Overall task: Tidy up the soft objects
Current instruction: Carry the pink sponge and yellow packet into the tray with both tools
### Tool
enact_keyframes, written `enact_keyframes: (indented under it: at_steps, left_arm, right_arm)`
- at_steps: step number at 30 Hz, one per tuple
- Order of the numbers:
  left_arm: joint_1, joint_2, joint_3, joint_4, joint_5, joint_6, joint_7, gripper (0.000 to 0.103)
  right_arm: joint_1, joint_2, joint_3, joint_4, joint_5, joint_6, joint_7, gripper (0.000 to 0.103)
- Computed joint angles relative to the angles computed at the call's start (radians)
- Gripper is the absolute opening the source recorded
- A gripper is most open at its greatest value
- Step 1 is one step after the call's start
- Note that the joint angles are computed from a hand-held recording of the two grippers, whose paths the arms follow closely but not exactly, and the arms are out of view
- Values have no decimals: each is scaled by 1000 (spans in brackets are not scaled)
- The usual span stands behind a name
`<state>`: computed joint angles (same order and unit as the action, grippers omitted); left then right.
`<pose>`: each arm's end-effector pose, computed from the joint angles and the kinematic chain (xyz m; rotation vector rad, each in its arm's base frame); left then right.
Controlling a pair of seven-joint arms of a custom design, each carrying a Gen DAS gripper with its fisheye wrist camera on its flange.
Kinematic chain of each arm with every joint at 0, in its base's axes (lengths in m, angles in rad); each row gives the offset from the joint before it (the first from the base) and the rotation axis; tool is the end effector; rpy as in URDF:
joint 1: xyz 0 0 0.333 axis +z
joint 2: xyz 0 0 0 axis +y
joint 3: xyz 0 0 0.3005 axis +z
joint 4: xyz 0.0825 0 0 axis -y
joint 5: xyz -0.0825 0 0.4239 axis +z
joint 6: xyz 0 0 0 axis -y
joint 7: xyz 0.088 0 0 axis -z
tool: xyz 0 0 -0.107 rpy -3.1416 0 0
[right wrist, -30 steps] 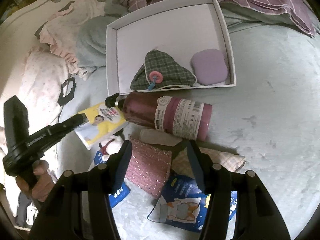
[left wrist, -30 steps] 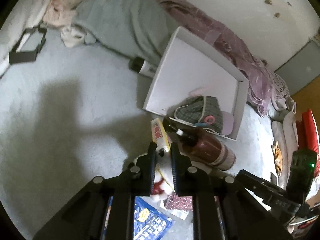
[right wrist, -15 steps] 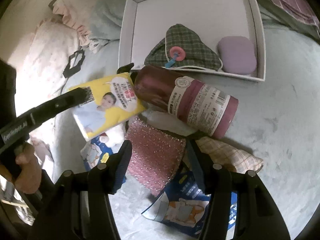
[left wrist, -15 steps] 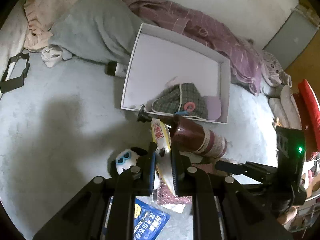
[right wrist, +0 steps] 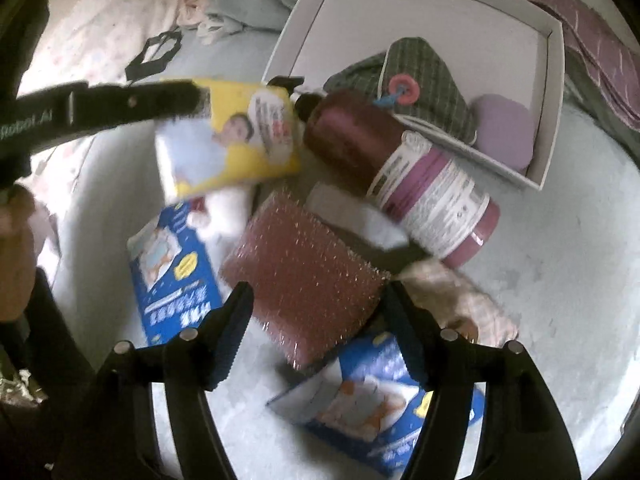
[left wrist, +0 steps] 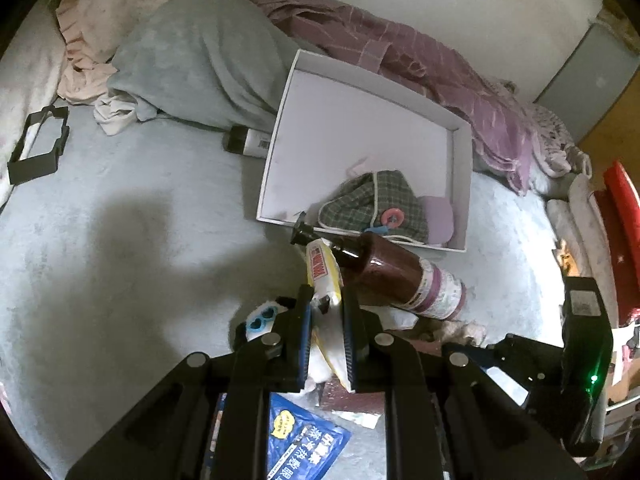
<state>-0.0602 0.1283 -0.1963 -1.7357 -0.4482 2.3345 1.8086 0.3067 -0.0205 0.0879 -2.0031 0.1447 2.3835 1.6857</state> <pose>0.6544 -0.1729 0.5248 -1.8178 2.3435 -0.9492 0.5723 0.2401 0.4769 -2.1121 1.7356 -0.1404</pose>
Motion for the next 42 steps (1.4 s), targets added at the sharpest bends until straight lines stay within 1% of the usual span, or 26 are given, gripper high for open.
enact_keyframes:
  at_steps: [3,5,7,8,11,13,14,15,16,17,18,19,21,25,27,29,30,31,33,35,37,39,42]
  left_arm:
    - [11,-10,-5,-3,-68,-22,60,12]
    - [8,-16,-6,-6,-78,-31,84,12]
    - [-3,-13,-6,-3,-52,-37,87,12]
    - [-11,-9,-6,0,-22,-39,80,12]
    - [-23,4,-9,11,21,-54,73,12]
    - [-24,4,-10,8,27,-48,71,12]
    - [-24,4,-10,8,29,-47,71,12]
    - [-23,4,-9,7,31,-47,68,12]
    - [-22,4,-9,7,30,-47,67,12]
    - [-21,6,-8,8,27,-48,62,12]
    - [-20,6,-7,8,28,-46,58,12]
    - [-19,5,-7,7,26,-43,55,12]
    - [-16,-1,-7,0,17,-32,55,12]
    - [-14,-40,-1,-37,-10,21,43,12]
    - [-19,-69,4,-64,-10,58,14,12]
    - [-36,-102,7,-99,76,114,-59,12]
    - [-42,-110,10,-107,108,127,-89,12]
    - [-50,-122,11,-120,167,149,-144,12]
    - [-61,-133,13,-132,240,169,-208,12]
    - [-67,-137,16,-134,262,169,-225,12]
    - [-72,-131,18,-125,231,152,-187,12]
    - [-76,-127,18,-121,226,141,-174,12]
    - [-78,-126,18,-120,247,140,-184,12]
  right_arm:
    - [-6,-16,-9,-17,79,1,-52,69]
    - [-12,-19,-16,-27,127,-7,-80,69]
    - [-17,-13,-18,-30,161,-7,-94,69]
    - [-18,-8,-20,-31,201,2,-121,69]
    - [-19,-12,-18,-38,226,13,-145,69]
    - [-20,-8,-21,-41,298,26,-202,70]
    - [-20,-4,-21,-42,331,35,-218,68]
    - [-21,-1,-20,-42,343,41,-219,61]
    - [-21,0,-20,-43,343,52,-210,49]
    - [-22,4,-19,-44,327,65,-186,41]
    - [-23,13,-18,-38,323,66,-173,23]
    - [-25,21,-19,-32,326,62,-164,21]
    - [-26,16,-18,-42,344,89,-174,18]
    - [-20,-54,-21,-107,476,208,-268,16]
    - [-22,-93,-20,-144,460,277,-230,16]
    - [-32,-121,-16,-174,404,330,-143,16]
    - [-39,-134,-15,-191,378,360,-95,16]
    - [-48,-145,-12,-204,347,381,-40,16]
    - [-70,-157,-2,-216,262,398,67,16]
    - [-95,-178,10,-234,176,418,166,16]
    - [-121,-189,30,-240,83,434,272,16]
    - [-109,-210,9,-265,94,457,274,16]
    - [-115,-207,15,-261,64,457,314,16]
